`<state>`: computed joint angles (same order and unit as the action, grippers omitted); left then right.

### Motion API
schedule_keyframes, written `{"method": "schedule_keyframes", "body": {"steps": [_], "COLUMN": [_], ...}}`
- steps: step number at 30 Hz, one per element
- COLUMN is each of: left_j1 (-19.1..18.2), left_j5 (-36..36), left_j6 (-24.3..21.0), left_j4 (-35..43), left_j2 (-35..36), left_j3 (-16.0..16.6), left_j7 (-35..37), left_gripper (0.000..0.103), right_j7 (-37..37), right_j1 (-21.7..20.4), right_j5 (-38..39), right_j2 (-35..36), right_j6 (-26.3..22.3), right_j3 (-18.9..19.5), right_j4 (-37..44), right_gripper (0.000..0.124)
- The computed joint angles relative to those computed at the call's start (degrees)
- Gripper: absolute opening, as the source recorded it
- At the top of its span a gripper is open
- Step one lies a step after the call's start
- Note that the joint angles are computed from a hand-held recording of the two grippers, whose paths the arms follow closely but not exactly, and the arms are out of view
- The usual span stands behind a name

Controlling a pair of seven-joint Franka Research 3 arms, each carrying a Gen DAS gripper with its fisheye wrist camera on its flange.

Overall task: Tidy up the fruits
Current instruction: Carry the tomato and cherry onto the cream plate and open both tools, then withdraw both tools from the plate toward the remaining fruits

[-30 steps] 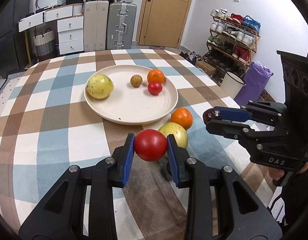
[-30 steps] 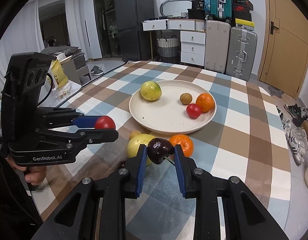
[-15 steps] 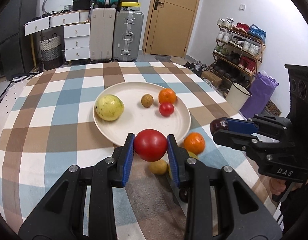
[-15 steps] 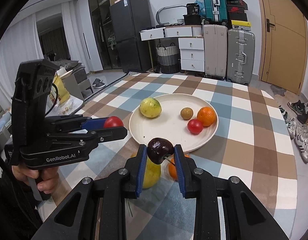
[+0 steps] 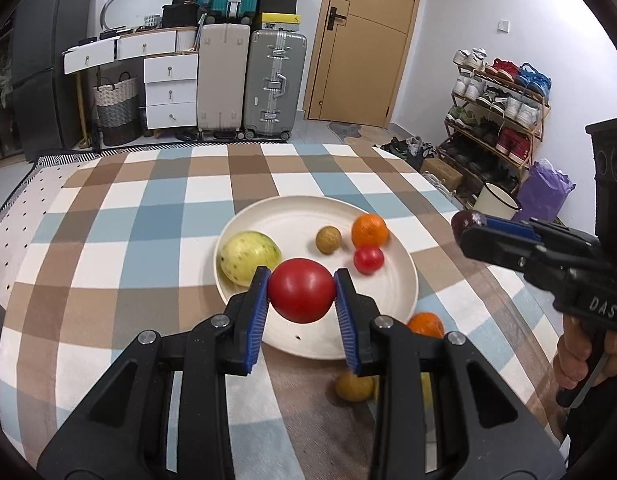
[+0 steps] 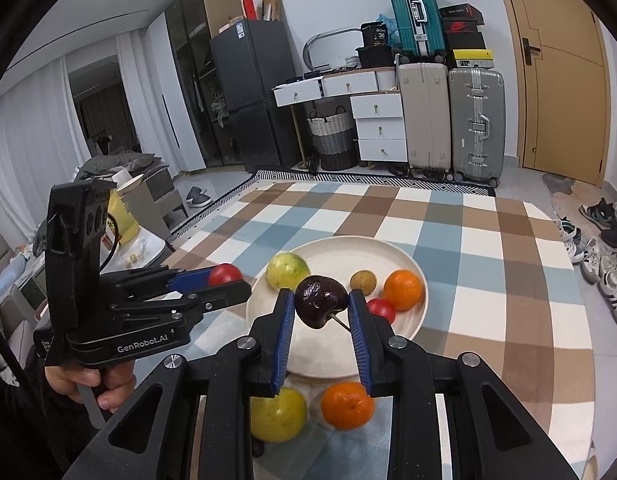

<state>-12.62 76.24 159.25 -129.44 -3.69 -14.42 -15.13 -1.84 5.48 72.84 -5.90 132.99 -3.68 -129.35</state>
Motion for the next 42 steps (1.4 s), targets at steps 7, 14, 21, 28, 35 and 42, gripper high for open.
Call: {"method": "schedule_keyframes", "body": {"steps": [7, 14, 21, 28, 35, 42], "left_j1": [0.4, -0.5, -1.3, -1.9, -2.0, -2.7], "left_j5": [-0.5, -1.8, -0.7, -0.1, -2.9, -6.2], "left_j6": [-0.1, 0.7, 1.0, -2.0, -4.6, -6.4], "left_j4": [2.1, 4.6, 4.1, 1.4, -1.5, -2.7], "left_j2": [2.6, 6.4, 5.9, 2.7, -0.3, -1.4], "left_j3": [0.9, 2.1, 2.6, 1.3, -0.3, -1.8], "left_j7": [1.4, 4.2, 2.9, -0.2, 0.3, 3.3], "left_gripper": [0.029, 0.029, 0.042, 0.093, 0.103, 0.103], "right_j7": [2.7, 3.8, 1.2, 0.4, 1.8, 1.9], "right_j1": [0.2, 0.3, 0.2, -0.3, -0.6, -0.5], "right_j5": [-1.7, -3.6, -1.9, -1.7, -4.0, -5.0], "right_j2": [4.7, 7.9, 6.9, 4.6, 2.5, 0.9], "right_j6": [2.0, 3.9, 6.2, 6.0, 6.4, 6.7], "right_j3": [1.3, 2.9, 3.2, 2.0, 1.2, 0.5], "right_j4": [3.3, 4.3, 3.0, 0.6, -2.0, -3.9], "right_gripper": [0.028, 0.028, 0.049, 0.087, 0.102, 0.103]}}
